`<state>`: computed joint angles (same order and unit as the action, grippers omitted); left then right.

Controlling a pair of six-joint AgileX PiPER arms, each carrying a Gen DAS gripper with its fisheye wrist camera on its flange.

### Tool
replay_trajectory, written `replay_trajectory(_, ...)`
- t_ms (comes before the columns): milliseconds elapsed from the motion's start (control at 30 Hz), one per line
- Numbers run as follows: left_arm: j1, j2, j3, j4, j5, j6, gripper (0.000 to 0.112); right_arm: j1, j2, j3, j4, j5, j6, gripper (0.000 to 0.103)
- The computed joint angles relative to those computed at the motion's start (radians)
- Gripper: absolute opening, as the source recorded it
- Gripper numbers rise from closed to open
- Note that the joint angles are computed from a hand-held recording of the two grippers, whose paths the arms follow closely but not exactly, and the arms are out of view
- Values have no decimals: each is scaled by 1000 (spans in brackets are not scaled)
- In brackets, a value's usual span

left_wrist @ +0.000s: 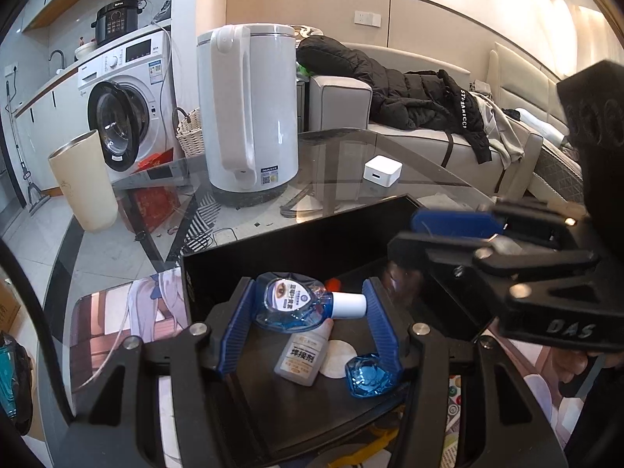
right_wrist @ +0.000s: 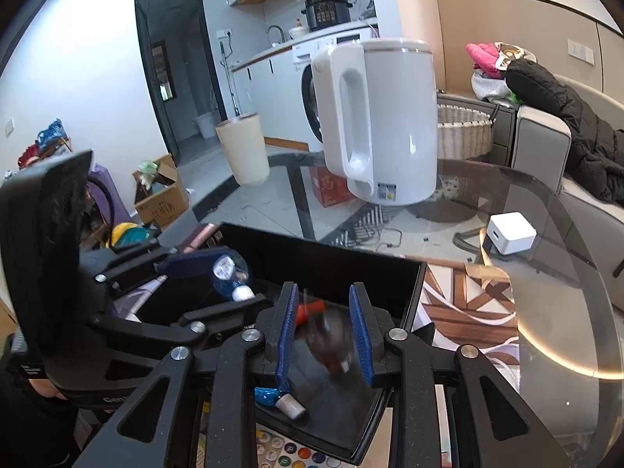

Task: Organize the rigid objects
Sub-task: 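Carry the tape and screwdriver over the black box and release them inside, then withdraw both open tools from the black box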

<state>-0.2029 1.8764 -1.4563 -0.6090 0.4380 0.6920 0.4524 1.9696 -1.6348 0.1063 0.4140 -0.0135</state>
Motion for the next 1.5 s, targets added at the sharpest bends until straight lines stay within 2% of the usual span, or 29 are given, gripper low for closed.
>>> replay_trajectory(67,-2,-8,11,-3,-2,2,61,4,-29,36,-24,-36,17,37)
replay_trajectory(133,-1,-19,24,-32,-4,21,73,10,-58,69,-95,-55,77,46)
replay_trajectory(167,-2,-25,29,-25,-2,5,81,9,-77,97,-108,-77,87,57)
replay_trajectory(200,-2,-34,36,-11,-4,-16,83,8,-100,132,-118,-103,97,69)
replay_trajectory(233,0,-45,46,-14,-7,-20,84,9,-116,155,-140,-115,122,75)
replay_trajectory(267,5,-53,53,-25,-9,-18,90,8,-133,174,-159,-121,143,84)
replay_trajectory(333,19,-81,82,-85,-15,21,98,10,-171,227,-256,-148,245,88)
replay_trajectory(367,23,-95,98,-108,-22,36,103,15,-184,244,-322,-150,311,94)
replay_trajectory(400,26,-113,120,-122,-38,38,103,18,-197,261,-374,-155,363,101)
replay_trajectory(433,31,-129,136,-135,-40,45,103,19,-208,279,-404,-161,391,102)
replay_trajectory(567,48,-171,190,-180,-54,82,103,33,-223,306,-476,-129,447,102)
replay_trajectory(667,44,-186,219,-98,-82,9,103,49,-230,332,-507,-124,469,102)
replay_trajectory(867,48,-200,266,-29,-94,-49,103,81,-227,355,-532,-76,499,102)
replay_trajectory(1067,53,-227,314,-34,-100,-30,103,72,-219,362,-418,-31,413,103)
replay_trajectory(1300,52,-254,366,-40,-103,-27,103,66,-222,388,-421,-13,430,103)
replay_trajectory(1500,43,-266,388,27,-104,-82,103,72,-232,410,-425,-3,428,103)
